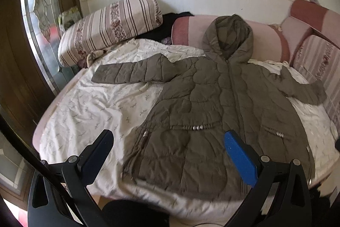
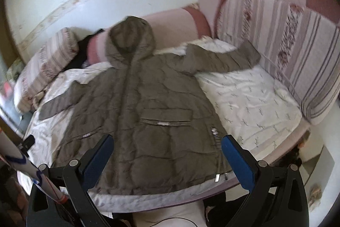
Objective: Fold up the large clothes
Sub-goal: 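Reach the right tool to the sleeve cuff and close on it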
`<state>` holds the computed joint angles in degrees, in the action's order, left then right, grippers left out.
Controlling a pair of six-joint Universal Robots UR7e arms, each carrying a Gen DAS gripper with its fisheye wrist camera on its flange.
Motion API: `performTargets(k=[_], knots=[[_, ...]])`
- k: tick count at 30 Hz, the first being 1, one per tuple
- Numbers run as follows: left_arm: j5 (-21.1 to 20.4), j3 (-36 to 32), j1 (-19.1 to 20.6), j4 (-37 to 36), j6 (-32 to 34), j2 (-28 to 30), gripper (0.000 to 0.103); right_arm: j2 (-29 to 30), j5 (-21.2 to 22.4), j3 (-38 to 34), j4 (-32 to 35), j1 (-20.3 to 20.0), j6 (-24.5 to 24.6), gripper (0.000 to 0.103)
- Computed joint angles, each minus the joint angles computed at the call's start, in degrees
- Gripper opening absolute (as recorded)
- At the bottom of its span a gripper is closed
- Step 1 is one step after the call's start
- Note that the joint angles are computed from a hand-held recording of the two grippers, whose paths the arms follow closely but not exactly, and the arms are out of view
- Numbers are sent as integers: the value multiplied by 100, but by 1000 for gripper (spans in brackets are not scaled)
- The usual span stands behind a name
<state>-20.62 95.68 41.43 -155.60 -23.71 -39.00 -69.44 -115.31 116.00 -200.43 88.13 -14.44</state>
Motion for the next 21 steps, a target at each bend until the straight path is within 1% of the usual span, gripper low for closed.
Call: performTargets(k=[1, 3, 5, 7, 8, 9, 10, 11, 13, 14, 17, 18, 19, 20, 21], knots=[[-18, -199, 89, -130, 185, 139, 103, 4, -12, -60, 84, -55, 56, 103], [130, -732, 264, -543, 801, 577, 103, 34, -68, -219, 251, -179, 168, 103], [129, -1493, 457, -799, 1318, 1083, 103, 62, -19, -403, 458, -345, 285, 103], [199, -2238, 605, -772, 1426, 1526, 103, 76, -7, -549, 689, -475, 434, 103], [170, -2739, 694, -839, 1552, 1832, 103, 111, 132, -594, 626, -560, 440, 103], [147, -3273, 785, -731, 1591, 2145, 103, 128, 41, -672, 788, -594, 502, 103], [80, -3621, 851, -638, 1592, 2350, 103, 181, 0, -827, 911, -665, 533, 103], [-54, -4182, 956, -687, 1832, 2719, 103, 209, -44, -941, 1061, -713, 551, 103], [-85, -4867, 1099, -239, 1935, 3169, 103, 267, -141, -1166, 1303, -800, 507, 103], [-89, -5057, 1150, 158, 1828, 3272, 103, 293, -199, -1287, 1412, -841, 456, 103], [-554, -5693, 1286, 1376, 1559, 3488, 103, 347, -420, -1669, 1756, -922, 421, 101], [-598, -6033, 1310, 1498, 1645, 3663, 103, 393, -446, -1890, 1876, -971, 427, 101], [-542, -6313, 1324, 1424, 1837, 3846, 103, 424, -473, -2028, 1975, -1004, 452, 100], [-456, -6548, 1333, 1472, 1912, 3995, 103, 520, -423, -2375, 2134, -1101, 520, 99], [-474, -6747, 1353, 1705, 1858, 4087, 103, 607, -445, -2625, 2232, -1154, 562, 97]])
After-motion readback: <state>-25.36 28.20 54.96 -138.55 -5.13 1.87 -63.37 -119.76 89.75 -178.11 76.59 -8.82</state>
